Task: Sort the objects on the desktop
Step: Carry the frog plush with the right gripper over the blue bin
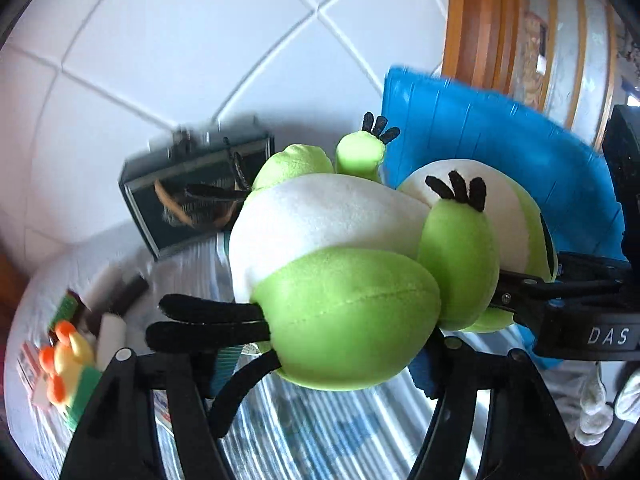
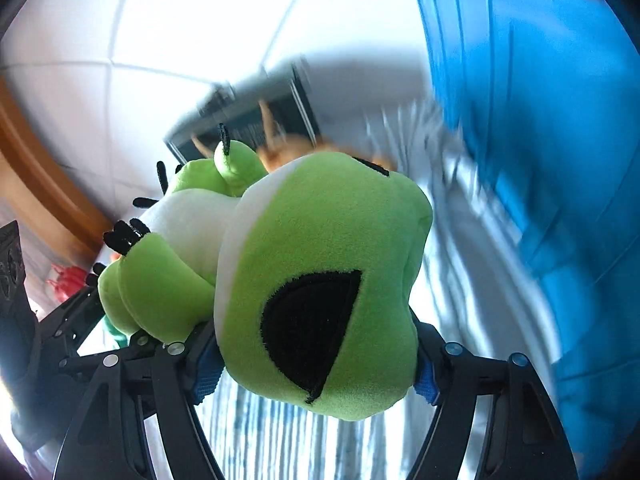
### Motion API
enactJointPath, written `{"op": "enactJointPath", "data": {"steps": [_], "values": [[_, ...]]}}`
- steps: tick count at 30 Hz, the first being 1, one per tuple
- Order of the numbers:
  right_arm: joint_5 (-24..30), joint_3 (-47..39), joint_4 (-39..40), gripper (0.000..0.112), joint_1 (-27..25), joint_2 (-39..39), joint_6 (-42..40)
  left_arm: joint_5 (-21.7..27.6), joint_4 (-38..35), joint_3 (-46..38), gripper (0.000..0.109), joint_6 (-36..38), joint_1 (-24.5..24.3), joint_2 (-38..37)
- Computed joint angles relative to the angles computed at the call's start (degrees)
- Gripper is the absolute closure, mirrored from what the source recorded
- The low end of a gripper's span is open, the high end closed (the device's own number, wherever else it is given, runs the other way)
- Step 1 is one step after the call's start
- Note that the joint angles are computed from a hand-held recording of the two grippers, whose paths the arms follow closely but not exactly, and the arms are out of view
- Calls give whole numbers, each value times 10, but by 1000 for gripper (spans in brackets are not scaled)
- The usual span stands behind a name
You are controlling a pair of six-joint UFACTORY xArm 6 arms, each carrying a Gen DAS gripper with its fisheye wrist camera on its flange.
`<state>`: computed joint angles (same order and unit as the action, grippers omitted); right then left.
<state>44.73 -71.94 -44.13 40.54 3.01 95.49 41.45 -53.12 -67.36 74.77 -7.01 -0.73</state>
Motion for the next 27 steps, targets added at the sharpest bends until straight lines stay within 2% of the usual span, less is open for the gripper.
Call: {"op": "enactJointPath", "data": {"steps": [5, 9, 15, 19, 22, 25, 27], "values": [[113, -51, -36, 37, 28, -55, -45, 20, -20, -41, 40, -34, -26, -49], [167, -66, -51, 37, 29, -113, -87, 36, -3, -108, 40, -96, -69, -50], [210, -25, -51, 37, -7, -237, -145, -12, 61, -179, 40, -189, -188, -29], [231, 30, -48, 37, -55, -323, -182, -14, 122, -261, 40, -279, -263, 43], [207, 86, -17, 37, -124, -380, -212, -11, 187, -320, 40, -349, -312, 104], [141, 169, 53, 37, -226, -445, -254, 0, 269, -379, 40, -418, -353, 171], [93, 223, 115, 37, -299, -478, -294, 33, 319, -432, 40, -459, -371, 220]]}}
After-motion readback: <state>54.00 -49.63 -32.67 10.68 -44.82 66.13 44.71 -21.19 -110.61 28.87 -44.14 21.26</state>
